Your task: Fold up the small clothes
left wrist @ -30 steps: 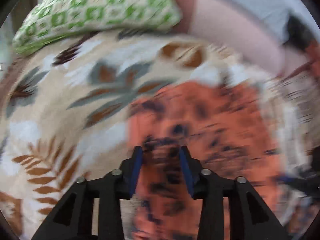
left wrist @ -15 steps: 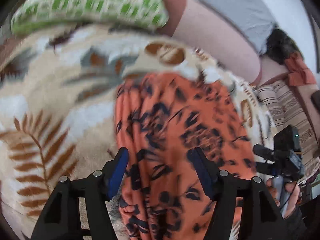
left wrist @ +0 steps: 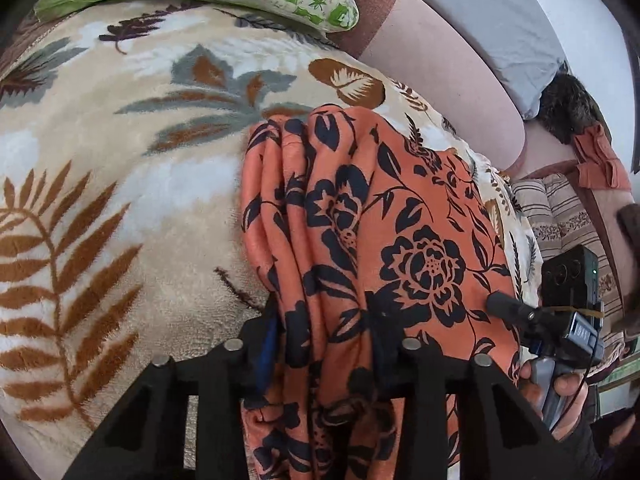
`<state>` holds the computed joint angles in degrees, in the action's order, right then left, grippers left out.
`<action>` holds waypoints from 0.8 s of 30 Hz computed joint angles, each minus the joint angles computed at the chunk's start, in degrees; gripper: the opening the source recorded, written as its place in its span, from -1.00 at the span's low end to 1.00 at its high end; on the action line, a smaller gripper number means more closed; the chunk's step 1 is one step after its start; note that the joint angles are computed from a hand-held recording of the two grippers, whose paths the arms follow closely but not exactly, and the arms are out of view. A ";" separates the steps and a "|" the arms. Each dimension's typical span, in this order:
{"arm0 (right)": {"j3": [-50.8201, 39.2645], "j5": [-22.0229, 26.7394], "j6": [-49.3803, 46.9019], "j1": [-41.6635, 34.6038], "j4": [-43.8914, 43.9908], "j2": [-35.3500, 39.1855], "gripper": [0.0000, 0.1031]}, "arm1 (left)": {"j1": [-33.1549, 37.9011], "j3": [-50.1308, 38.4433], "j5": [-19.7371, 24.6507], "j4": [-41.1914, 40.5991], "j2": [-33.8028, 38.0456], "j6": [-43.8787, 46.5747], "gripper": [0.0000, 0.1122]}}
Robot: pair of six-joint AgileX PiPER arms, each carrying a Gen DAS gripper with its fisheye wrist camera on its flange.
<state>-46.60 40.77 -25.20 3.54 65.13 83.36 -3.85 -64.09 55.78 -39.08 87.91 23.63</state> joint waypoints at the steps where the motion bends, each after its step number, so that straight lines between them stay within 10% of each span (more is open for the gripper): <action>1: -0.25 -0.90 0.94 0.90 -1.08 -0.10 0.56 | 0.01 0.06 -0.25 -0.17 -0.03 -0.24 -0.37; 24: -3.20 4.34 5.88 -2.12 -7.84 -8.27 -0.32 | -5.61 -1.38 -2.09 3.16 -6.74 -5.20 -0.54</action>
<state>-49.80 45.11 -19.33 1.41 57.29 75.09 -9.46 -65.47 53.69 -35.92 81.17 18.43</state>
